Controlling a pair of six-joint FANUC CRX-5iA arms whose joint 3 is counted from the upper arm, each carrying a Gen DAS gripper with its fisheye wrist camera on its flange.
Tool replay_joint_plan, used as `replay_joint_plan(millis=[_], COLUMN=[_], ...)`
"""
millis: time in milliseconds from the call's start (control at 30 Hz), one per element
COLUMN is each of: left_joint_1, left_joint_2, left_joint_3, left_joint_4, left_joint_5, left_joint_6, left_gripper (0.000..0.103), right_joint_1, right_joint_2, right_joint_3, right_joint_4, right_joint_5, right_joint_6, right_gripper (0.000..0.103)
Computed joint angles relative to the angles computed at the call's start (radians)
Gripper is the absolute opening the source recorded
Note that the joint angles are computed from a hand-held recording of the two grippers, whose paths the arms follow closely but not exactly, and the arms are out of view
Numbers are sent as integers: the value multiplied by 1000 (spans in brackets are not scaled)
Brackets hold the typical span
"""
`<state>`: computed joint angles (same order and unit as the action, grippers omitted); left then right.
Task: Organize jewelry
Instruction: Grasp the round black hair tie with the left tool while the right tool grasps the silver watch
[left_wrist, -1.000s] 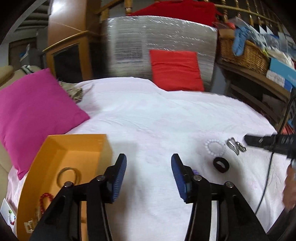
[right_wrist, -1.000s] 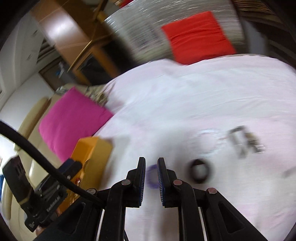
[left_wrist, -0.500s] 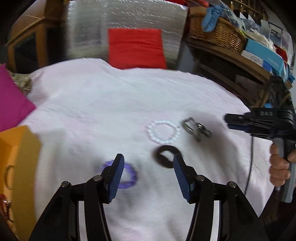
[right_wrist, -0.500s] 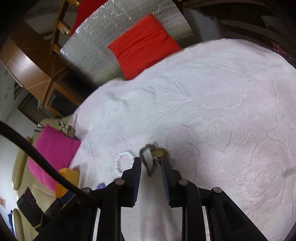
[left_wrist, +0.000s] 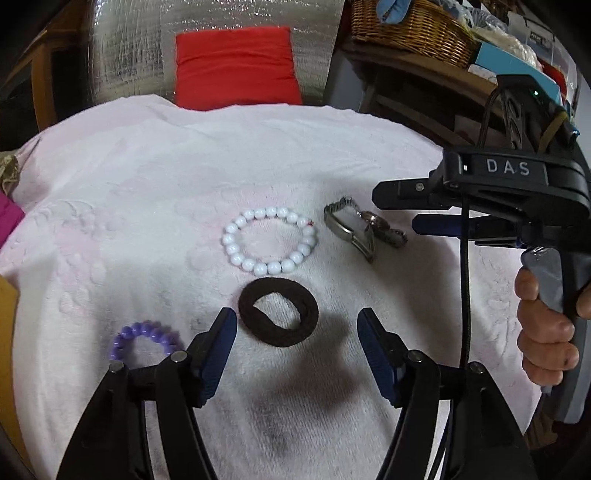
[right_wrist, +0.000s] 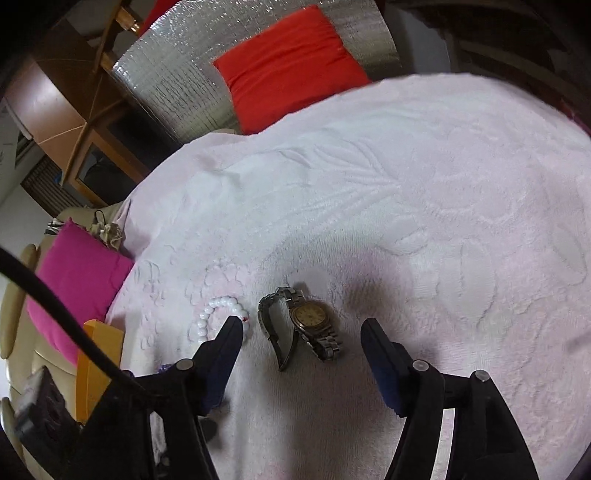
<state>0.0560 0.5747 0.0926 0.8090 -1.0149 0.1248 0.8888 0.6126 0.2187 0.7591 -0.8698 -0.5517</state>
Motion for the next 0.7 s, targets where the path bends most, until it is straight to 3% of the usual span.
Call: replay_joint_plan(millis=[33, 100, 133, 200, 400, 567, 700], left_joint_1=[0, -4, -5, 1, 26, 45, 59], left_joint_2=[9, 14, 13, 26, 47, 40, 40], left_joint_3=[10, 10, 4, 27, 75, 73, 87], left_joint_4=[-3, -4, 4, 2, -4, 15, 30], left_joint_5=[-13, -1, 9, -26, -102, -116, -116], left_joint_6=[9, 14, 2, 17, 45, 13, 7], left_gripper=[65, 35, 32, 15, 13, 13, 13], right_joint_1=[-2, -4, -5, -5, -4, 10, 19], right_joint_2=[5, 14, 16, 17, 75, 182, 270], right_joint_3=[6, 21, 21, 18, 118, 280, 413], right_joint_4=[-6, -19, -18, -11, -77, -76, -69], right_joint_5=[-1, -7, -3, 2, -64, -228, -367], right_joint_6=[3, 20, 19, 15, 157, 314, 437], right_gripper=[71, 71, 71, 71, 72, 74, 59])
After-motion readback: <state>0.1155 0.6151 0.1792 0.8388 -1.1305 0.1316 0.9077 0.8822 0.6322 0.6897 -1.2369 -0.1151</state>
